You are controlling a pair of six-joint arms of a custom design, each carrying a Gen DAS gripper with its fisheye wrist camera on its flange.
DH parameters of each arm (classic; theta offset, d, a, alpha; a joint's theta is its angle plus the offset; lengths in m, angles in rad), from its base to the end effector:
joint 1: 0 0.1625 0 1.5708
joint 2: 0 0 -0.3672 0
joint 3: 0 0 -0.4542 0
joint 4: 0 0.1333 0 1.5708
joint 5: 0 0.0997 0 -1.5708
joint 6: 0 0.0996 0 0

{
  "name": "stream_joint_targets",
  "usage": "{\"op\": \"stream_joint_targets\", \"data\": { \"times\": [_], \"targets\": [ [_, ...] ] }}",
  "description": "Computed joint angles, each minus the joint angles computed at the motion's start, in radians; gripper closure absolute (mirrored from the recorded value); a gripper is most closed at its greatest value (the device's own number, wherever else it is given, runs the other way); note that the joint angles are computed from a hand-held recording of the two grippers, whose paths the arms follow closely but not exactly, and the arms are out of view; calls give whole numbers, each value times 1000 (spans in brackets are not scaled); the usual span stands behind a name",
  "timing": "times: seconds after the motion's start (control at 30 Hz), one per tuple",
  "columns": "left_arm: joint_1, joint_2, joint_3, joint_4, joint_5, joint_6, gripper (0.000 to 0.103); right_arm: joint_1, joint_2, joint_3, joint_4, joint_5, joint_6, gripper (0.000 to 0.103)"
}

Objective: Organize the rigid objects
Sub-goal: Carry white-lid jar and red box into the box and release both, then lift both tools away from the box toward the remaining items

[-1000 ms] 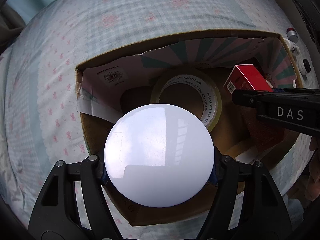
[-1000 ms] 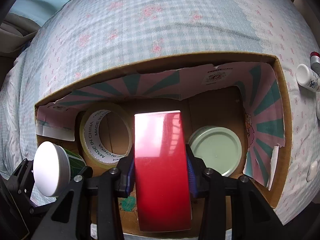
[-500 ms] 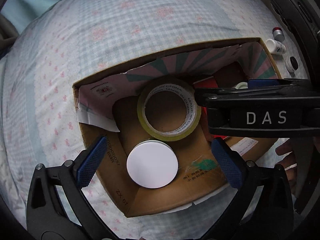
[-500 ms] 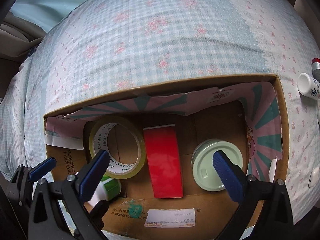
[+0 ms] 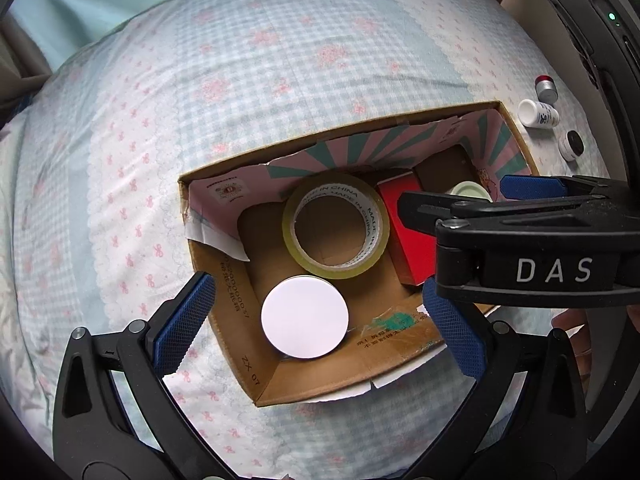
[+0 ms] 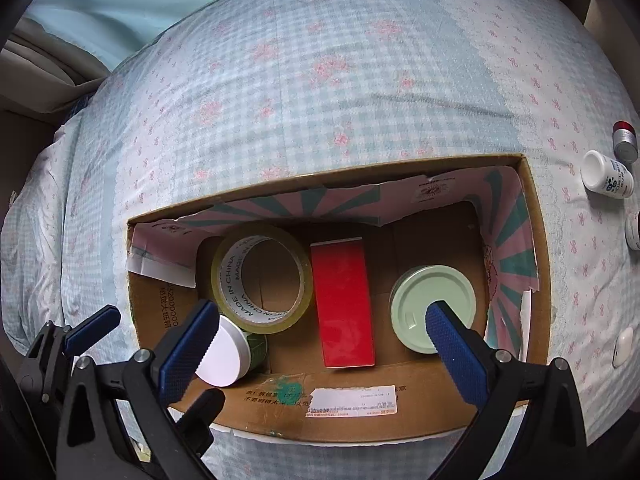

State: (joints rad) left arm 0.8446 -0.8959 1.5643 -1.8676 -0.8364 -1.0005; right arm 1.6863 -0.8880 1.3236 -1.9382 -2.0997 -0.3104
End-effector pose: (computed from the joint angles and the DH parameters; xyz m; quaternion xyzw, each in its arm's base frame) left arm -0.2833 -0.6203 0.0626 -0.0597 0.9177 -0.1561 0.3603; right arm 0.1674 -0.7226 0.1631 0.2126 -0.9410 -0.0582 0.2568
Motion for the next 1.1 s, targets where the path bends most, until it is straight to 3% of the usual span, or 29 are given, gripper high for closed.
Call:
{"op": "stream_joint_targets", "data": {
  "times": [0.27,0.67,0.8,0.97,1.1],
  "targets": [
    [-71,-53,12,69,49,-83,0,38,-89,50,-15,29,-18,0],
    [-223,-124,6,208,118,-301,0,96,-280,96,-6,27,-76,0],
    [-255,-93,-43,226,133,-310,0,91,-341,84,27,8,-72,0],
    [-290,-5,-146,232,176,-316,0,80,-400,65,40,-74,-120,0],
    [-304,104,-266,210,212,-282,0,39,-420,13,45,-72,-183,0]
  ]
}}
